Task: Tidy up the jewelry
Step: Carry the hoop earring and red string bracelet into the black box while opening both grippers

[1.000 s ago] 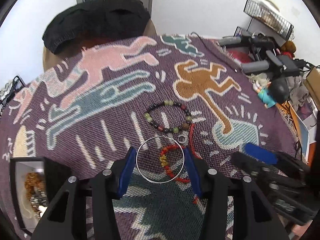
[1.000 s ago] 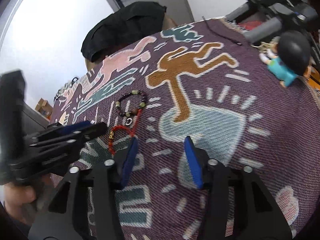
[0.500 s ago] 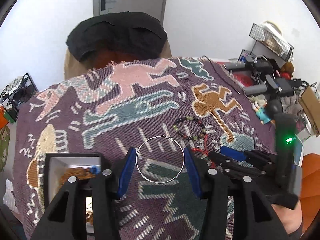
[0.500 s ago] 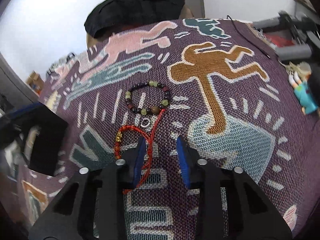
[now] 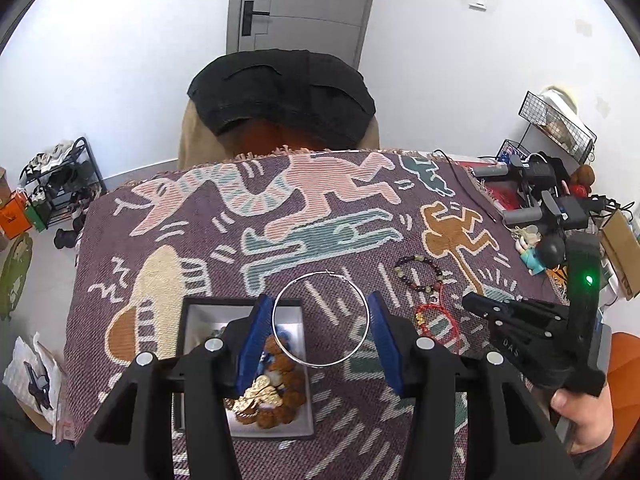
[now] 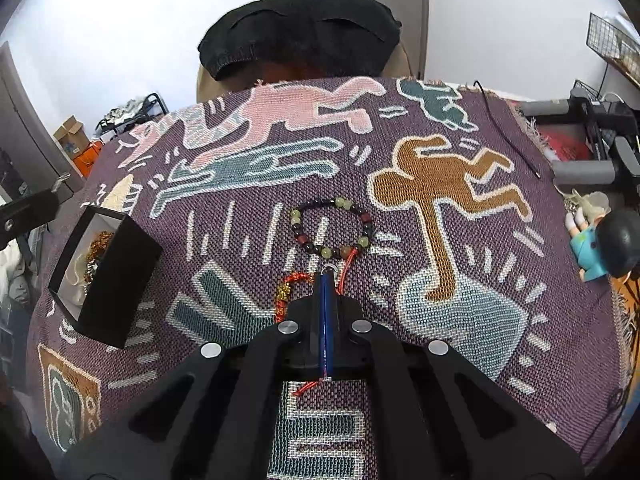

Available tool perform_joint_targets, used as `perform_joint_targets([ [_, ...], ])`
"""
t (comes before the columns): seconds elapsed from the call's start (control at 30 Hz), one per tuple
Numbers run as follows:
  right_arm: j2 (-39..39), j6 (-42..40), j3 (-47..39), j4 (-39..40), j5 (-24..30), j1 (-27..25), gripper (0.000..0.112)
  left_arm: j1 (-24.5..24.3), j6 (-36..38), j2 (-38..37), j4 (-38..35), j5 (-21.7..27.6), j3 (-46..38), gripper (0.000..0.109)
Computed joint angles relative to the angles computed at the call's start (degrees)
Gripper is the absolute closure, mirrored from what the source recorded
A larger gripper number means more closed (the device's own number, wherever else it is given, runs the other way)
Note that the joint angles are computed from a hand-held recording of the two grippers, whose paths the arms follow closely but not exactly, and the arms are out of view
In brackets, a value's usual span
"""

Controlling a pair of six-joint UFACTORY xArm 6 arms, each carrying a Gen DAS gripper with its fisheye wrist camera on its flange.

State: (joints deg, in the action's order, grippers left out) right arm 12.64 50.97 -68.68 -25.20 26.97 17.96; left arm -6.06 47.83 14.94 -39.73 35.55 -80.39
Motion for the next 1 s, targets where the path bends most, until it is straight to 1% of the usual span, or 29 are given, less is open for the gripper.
perform_joint_targets([
  [0.07, 1.6, -2.9, -1.5, 3.8, 2.3, 0.0, 0.11, 0.6, 0.6, -0.3, -0.5, 0.0, 0.5, 0.061],
  [0.1, 2.6, -3.8, -2.5, 4.8, 4.1, 0.1, 0.104, 0.9, 0.7, -0.4, -0.5, 0.1, 0.6, 0.061],
  [0.13, 3.2, -3.9, -3.0, 5.0, 5.1, 0.1, 0.096, 1.2, 0.8, -0.4, -0.7, 0.2, 0.7, 0.061],
  [0.2, 3.2, -1.3, -2.2, 2.4, 4.8, 0.0, 0.045, 1.9, 1.0, -0.3, -1.2, 0.4, 0.6, 0.061],
  [0.23, 3.0, 1.2, -1.9, -0.3, 4.7, -0.1, 0.04, 2.2, 1.1, -0.3, -1.4, 0.5, 0.7, 0.061],
  [0.27, 2.6, 3.2, -1.5, -2.5, 4.3, -0.2, 0.04, 2.5, 1.3, -0.2, -1.6, 0.6, 0.7, 0.061],
  [0.3, 2.7, 3.5, -1.4, -2.9, 4.2, -0.2, 0.04, 2.7, 1.4, -0.1, -1.8, 0.8, 0.6, 0.061],
  [0.37, 3.1, 1.8, -1.7, -1.5, 3.6, -0.3, 0.045, 3.2, 1.5, 0.3, -1.9, 1.0, 0.4, 0.061],
  [0.4, 3.4, 1.1, -2.0, -0.9, 3.7, -0.4, 0.056, 3.4, 1.6, 0.5, -2.0, 1.2, 0.3, 0.061],
  [0.43, 4.0, 0.4, -2.5, 0.0, 4.1, -0.4, 0.061, 3.5, 1.7, 0.7, -2.2, 1.4, 0.1, 0.061],
  [0.53, 4.6, 0.7, -2.9, 1.8, 3.3, -0.4, 0.061, 4.1, 2.1, 1.3, -2.8, 1.9, -0.3, 0.061],
  [0.7, 7.0, 1.1, -6.5, -0.9, 4.5, 0.9, 0.061, 5.0, 2.5, 2.0, -3.3, 2.3, -0.4, 0.061],
  [0.77, 8.0, 0.3, -7.7, -0.5, 4.5, 1.3, 0.061, 5.3, 2.5, 2.1, -3.5, 2.5, -0.5, 0.061],
  [0.83, 9.0, -1.3, -8.6, 1.2, 4.0, 1.5, 0.079, 5.6, 2.5, 2.3, -3.5, 2.6, -0.5, 0.061],
  [0.9, 10.6, -3.6, -10.3, 3.6, 4.8, 1.9, 0.082, 5.8, 2.5, 2.3, -3.7, 2.6, -0.5, 0.061],
  [0.97, 11.9, -2.3, -12.1, 1.2, 6.1, 2.4, 0.083, 5.9, 2.6, 2.5, -3.8, 2.8, -0.5, 0.061],
  [1.0, 12.1, -2.5, -12.4, 1.4, 6.4, 2.3, 0.098, 5.9, 2.6, 2.5, -3.8, 2.8, -0.4, 0.061],
])
